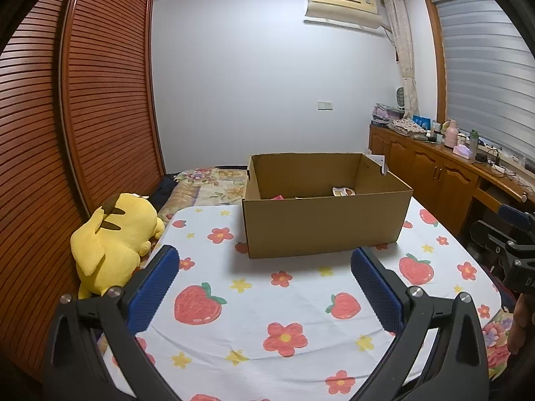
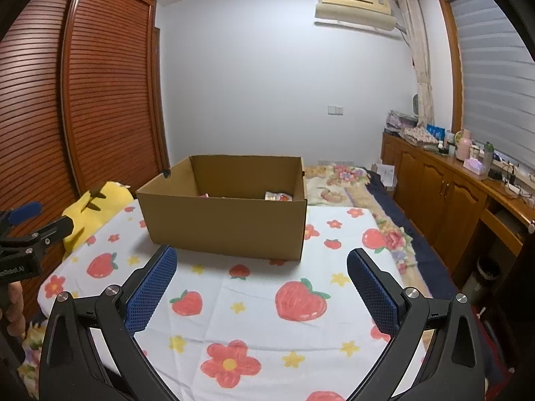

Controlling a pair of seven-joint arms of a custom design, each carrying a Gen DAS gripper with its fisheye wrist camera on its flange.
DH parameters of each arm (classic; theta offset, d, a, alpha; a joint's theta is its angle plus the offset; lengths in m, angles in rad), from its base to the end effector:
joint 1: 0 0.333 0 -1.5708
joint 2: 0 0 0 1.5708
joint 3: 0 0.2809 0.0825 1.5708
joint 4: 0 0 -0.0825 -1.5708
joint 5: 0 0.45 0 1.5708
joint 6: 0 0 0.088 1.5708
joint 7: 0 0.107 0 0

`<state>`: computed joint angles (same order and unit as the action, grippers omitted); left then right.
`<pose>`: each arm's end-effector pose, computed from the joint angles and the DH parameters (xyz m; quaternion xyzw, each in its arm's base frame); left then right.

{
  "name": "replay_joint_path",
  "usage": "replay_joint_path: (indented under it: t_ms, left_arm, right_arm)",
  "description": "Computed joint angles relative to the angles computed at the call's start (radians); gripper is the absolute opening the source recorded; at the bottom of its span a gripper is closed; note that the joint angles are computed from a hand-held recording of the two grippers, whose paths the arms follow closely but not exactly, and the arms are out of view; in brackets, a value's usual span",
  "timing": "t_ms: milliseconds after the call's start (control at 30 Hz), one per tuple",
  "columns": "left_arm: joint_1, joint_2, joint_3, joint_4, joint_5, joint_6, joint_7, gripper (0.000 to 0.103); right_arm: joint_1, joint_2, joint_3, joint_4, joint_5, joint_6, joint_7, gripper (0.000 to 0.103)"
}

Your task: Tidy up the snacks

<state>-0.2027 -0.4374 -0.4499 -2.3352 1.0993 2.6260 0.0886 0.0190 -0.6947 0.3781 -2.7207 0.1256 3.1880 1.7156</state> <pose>0.4177 -0.3586 0.4944 -0.5897 0.6063 -0.3685 0.3859 0.4316 0.1701 0.4970 -0.6495 0.5353 -0.3415 0.4183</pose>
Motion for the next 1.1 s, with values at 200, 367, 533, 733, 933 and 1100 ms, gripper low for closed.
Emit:
replay_joint_path:
  t_ms: [200,367,533,733,933,1100]
  left_arm:
    - [-0.002,0.000,-0.002,0.000,0.003,-0.007,-0.001,0.103]
    - [-0.004,0.003,-0.001,0.001,0.007,-0.009,-0.005,0.103]
    - [-0.006,0.005,-0.001,-0.002,0.010,-0.014,-0.006,0.103]
    - [-0.008,0.006,0.000,-0.001,0.011,-0.014,-0.008,0.103]
    - [-0.008,0.006,0.001,-0.001,0.013,-0.012,-0.009,0.103]
    - [-0.008,0.007,0.002,0.000,0.015,-0.011,-0.009,0.103]
  right_arm:
    - [-0.020,-0.006,0.027,-0.003,-0.005,0.006,0.013,0.103]
    - [-0.020,-0.003,0.025,-0.003,-0.006,0.007,0.014,0.103]
    - [-0.016,-0.005,0.021,-0.007,-0.004,0.007,0.015,0.103]
    - [-0.014,-0.005,0.018,-0.009,-0.001,0.013,0.012,0.103]
    - [-0.016,-0.004,0.020,-0.009,0.003,0.015,0.011,0.103]
    - [-0.017,-0.008,0.022,-0.010,0.007,0.015,0.011,0.103]
